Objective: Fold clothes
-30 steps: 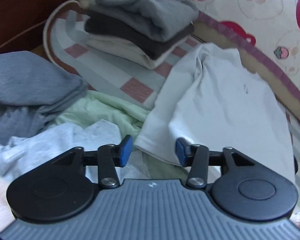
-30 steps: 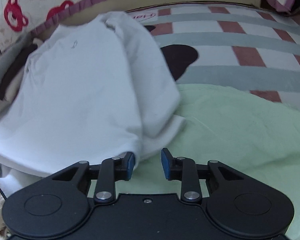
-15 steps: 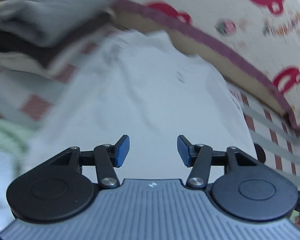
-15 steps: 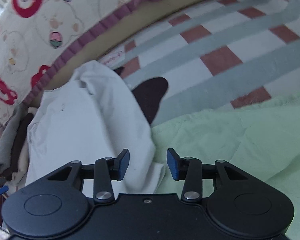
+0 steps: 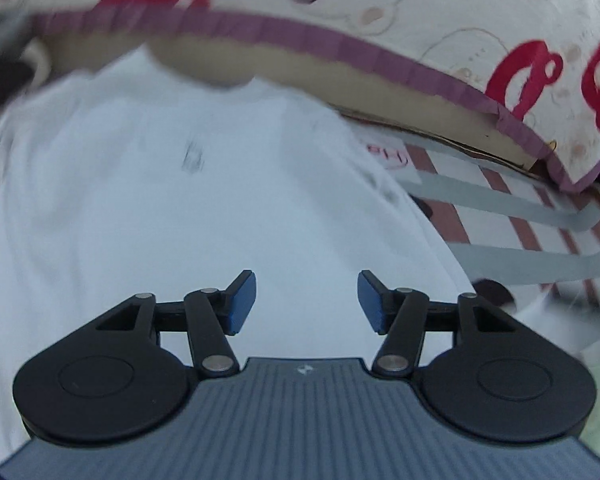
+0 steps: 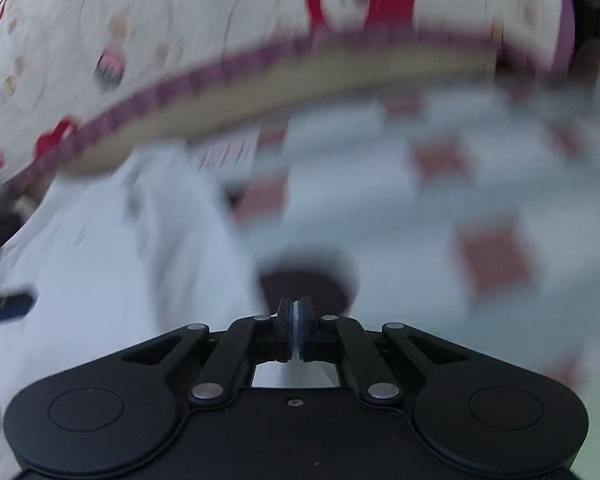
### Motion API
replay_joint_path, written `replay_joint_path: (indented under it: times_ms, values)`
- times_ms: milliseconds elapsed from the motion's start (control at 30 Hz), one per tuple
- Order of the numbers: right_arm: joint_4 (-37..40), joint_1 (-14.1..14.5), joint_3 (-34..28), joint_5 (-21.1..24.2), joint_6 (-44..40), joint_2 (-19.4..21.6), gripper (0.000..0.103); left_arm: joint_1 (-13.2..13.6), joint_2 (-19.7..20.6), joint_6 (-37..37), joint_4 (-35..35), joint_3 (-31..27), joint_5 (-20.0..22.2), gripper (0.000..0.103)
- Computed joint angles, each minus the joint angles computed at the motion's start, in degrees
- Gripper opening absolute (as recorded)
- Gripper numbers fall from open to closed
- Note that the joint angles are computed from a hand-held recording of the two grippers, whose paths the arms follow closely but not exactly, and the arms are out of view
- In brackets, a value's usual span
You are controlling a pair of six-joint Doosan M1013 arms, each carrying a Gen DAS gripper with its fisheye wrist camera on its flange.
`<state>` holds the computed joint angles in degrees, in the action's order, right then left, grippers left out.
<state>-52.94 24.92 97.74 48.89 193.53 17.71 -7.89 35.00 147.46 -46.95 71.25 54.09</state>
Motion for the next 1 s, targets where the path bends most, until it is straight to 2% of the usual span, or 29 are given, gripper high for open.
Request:
replay_joint_path:
  times_ms: [167, 267, 367, 500, 667, 767, 833, 900, 967, 1000]
  values:
    - [-4.92, -6.21, -2.85, 9.68, -10.81, -1.35, 0.003, -2.12, 3.15, -1.02, 0.07, -5.24, -1.07, 0.058]
    - [-6.47, -8.86, -4.91, 14.35, -18.64, -1.13, 0.003, -2.94, 5.09, 0.26, -1.42, -8.30, -0.70, 0.058]
    - [-6.49, -11.74, -6.61, 15.50, -25.50, -1.01, 0.002, -3.70, 6.88, 2.93, -2.78, -10.76, -0.01, 0.058]
    - [-7.07, -13.68, -11.39, 20.13, -34.64, 1.95, 0.002, -4.76, 8.36, 4.44, -2.60, -12.84, 1.57, 0.058]
    - [-5.43, -15.81, -12.93, 24.74, -36.71, 3.67, 0.001, -5.20, 9.52, 6.29, -4.22, -13.89, 6.07, 0.058]
    - [1.48, -18.69, -13.06, 25.27, -37.16, 4.93, 0.002, -5.94, 9.20, 8.37, -2.50, -12.22, 5.48, 0.058]
    - [2.68, -19.12, -12.45, 25.33, -34.26, 5.53, 0.003, -6.51, 8.88, 8.46, -0.46, -11.16, 4.12, 0.058]
    - [2.69, -18.63, -12.05, 26.36, -31.09, 5.98, 0.012, -6.71, 8.59, 8.43, 0.05, -10.44, 3.92, 0.058]
    - [2.45, -18.01, -10.53, 24.84, -27.32, 5.09, 0.036, -6.60, 8.25, 9.94, -1.51, -9.76, 4.73, 0.058]
    - [2.00, -17.70, -9.48, 23.91, -24.82, 4.51, 0.037, -6.58, 7.87, 11.56, -2.27, -9.05, 4.73, 0.058]
